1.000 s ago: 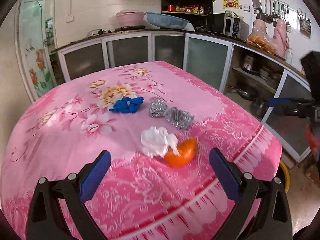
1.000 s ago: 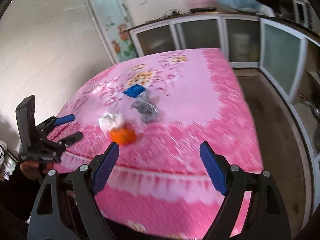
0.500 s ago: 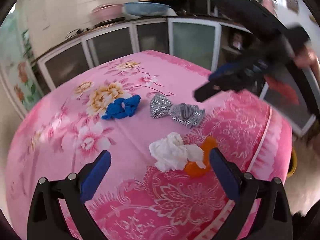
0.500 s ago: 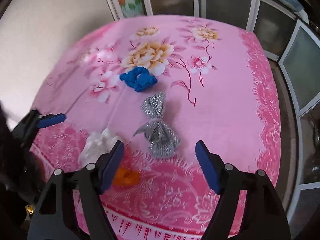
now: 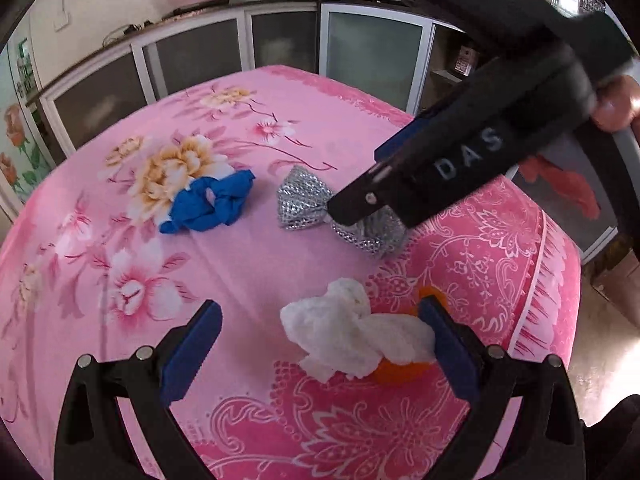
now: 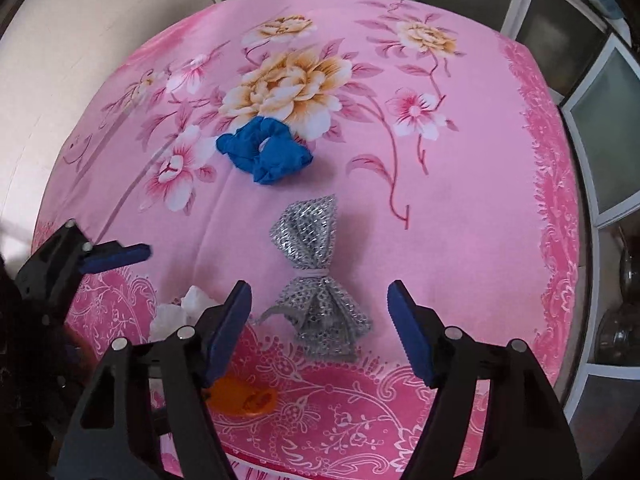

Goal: Collect trash
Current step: 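Grasp the white tissue with the left gripper while the right gripper grasps the silver bow, then carry the tissue and silver bow over the bin and open both grippers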

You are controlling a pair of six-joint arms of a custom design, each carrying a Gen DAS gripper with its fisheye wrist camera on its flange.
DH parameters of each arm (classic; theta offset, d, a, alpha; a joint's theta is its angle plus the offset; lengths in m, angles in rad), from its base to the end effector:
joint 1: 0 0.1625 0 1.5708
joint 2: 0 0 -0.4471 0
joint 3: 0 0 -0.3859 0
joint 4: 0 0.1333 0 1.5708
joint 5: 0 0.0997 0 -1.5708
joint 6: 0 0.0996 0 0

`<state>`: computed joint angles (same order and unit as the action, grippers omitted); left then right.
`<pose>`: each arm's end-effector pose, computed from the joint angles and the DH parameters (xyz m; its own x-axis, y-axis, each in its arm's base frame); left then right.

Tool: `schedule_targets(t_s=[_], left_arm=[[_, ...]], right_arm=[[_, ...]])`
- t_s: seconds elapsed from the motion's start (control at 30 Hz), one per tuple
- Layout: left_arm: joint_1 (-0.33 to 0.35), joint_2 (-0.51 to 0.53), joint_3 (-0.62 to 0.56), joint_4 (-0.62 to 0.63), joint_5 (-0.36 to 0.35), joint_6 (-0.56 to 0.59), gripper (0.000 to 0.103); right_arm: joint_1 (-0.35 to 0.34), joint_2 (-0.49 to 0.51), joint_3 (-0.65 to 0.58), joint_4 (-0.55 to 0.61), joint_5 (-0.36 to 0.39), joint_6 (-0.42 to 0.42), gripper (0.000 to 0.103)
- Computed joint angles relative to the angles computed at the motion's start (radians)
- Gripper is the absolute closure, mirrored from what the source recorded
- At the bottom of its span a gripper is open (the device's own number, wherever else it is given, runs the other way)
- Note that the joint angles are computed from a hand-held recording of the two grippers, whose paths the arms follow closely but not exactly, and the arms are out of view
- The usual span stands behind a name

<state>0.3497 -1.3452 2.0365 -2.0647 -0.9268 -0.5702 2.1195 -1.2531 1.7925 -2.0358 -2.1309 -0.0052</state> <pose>-0.3843 -0.3457 0.2546 -0.6348 0.4851 -0.6015 0.6873 0.7101 -0.1527 0.3627 -0.4392 0.2975 -0.6995 -0.4800 0.5294 -0.5238 0.8484 0.0771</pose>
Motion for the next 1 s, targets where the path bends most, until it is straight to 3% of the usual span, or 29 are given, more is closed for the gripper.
schedule_targets(t_s=[0.17,0.33,0.37,0.43,0.47,0.5,0.77,1.0], left_arm=[[0.026,-0.002,0.003,-0.023,-0.019,-0.017,0.008],[0.053,0.006,-0.001,-0.035,-0.039,-0.042,0.012],[0.055,0.008,-0.002,-0.034,-0.039,-0.045,0.023],[0.071,0.013,-0.011,-0.038,-0.057,-0.041,0.047],[0.080,0.014,-0.014,-0.042,-0.072,-0.039,0.068],[0.090,0.014,-0.015,-0.052,-0.095,-0.034,0.071],[0.088,-0.019,0.000,-0.078,-0.094,-0.052,0.077],[0.031,-0.105,0.011,-0.031,-0.045,-0.112,0.077]], right_arm=[[-0.008,0.013,-0.003,0.027,-0.002,0.009,0.041],[-0.008,0.035,-0.012,0.049,-0.005,0.014,0.053],[-0.005,0.040,-0.013,0.050,-0.015,0.014,0.055],[-0.002,0.049,-0.016,0.062,-0.029,0.016,0.076],[-0.001,0.051,-0.015,0.064,-0.035,0.014,0.078],[0.001,0.050,-0.008,0.046,-0.044,0.006,0.082],[-0.006,0.014,0.007,-0.007,-0.020,0.027,0.087],[0.020,-0.025,0.010,-0.021,0.004,0.030,0.087]])
